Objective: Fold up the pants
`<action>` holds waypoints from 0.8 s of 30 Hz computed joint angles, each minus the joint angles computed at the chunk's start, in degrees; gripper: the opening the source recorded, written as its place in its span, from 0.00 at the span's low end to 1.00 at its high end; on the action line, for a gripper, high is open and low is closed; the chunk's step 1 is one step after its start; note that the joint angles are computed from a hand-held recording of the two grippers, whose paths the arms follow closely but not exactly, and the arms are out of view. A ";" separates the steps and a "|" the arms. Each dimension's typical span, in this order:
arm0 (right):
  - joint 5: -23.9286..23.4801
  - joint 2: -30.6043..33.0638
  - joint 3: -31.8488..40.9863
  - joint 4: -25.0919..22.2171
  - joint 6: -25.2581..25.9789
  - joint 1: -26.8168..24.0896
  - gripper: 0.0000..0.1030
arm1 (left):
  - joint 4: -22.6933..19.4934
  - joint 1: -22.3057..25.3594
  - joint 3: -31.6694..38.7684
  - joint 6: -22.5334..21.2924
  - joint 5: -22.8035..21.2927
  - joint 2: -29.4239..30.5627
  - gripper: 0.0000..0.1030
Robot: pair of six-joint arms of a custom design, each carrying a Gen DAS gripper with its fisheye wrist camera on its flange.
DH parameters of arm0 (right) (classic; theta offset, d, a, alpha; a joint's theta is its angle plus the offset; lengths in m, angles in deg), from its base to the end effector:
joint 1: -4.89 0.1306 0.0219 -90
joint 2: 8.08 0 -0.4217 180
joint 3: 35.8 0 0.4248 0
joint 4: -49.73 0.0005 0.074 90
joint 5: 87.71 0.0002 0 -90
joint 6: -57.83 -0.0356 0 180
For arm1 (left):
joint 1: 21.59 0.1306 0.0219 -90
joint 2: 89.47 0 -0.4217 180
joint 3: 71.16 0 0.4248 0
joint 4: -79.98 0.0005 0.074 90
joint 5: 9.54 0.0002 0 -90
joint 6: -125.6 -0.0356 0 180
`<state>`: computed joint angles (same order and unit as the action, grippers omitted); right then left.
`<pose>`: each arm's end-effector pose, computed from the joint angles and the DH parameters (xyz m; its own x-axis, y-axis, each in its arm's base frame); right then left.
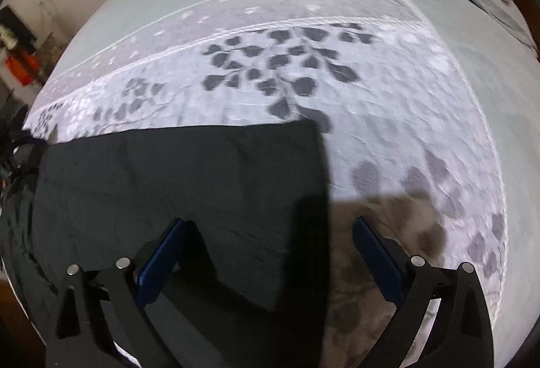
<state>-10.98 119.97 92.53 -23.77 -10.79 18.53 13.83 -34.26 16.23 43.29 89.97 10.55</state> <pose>0.7152 0.1814 0.3607 -0.7592 -0.5494 -0.3489 -0.6129 0.7839 0.0994 0.5165 -0.1227 0.3459 -0.9815 0.0854 -0.1711 0.1174 0.9754 -0.1866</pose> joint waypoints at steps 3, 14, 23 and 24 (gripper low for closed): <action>1.65 0.86 1.44 0.65 -0.29 0.88 0.97 | -1.12 -1.10 1.10 1.06 -1.94 0.89 0.97; 2.12 6.90 9.94 -2.08 -4.43 2.43 0.97 | 3.94 -2.58 3.75 7.03 0.32 4.27 0.97; 6.61 5.26 7.25 2.64 1.59 4.68 0.97 | 3.97 -5.94 7.95 5.88 -1.45 7.86 0.92; 7.25 5.21 6.95 3.04 1.25 4.60 0.97 | 3.75 -6.18 8.10 5.90 -2.20 7.77 0.85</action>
<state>-3.73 125.18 99.48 -20.73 -9.54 23.13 17.57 -40.43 24.33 49.19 87.77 18.31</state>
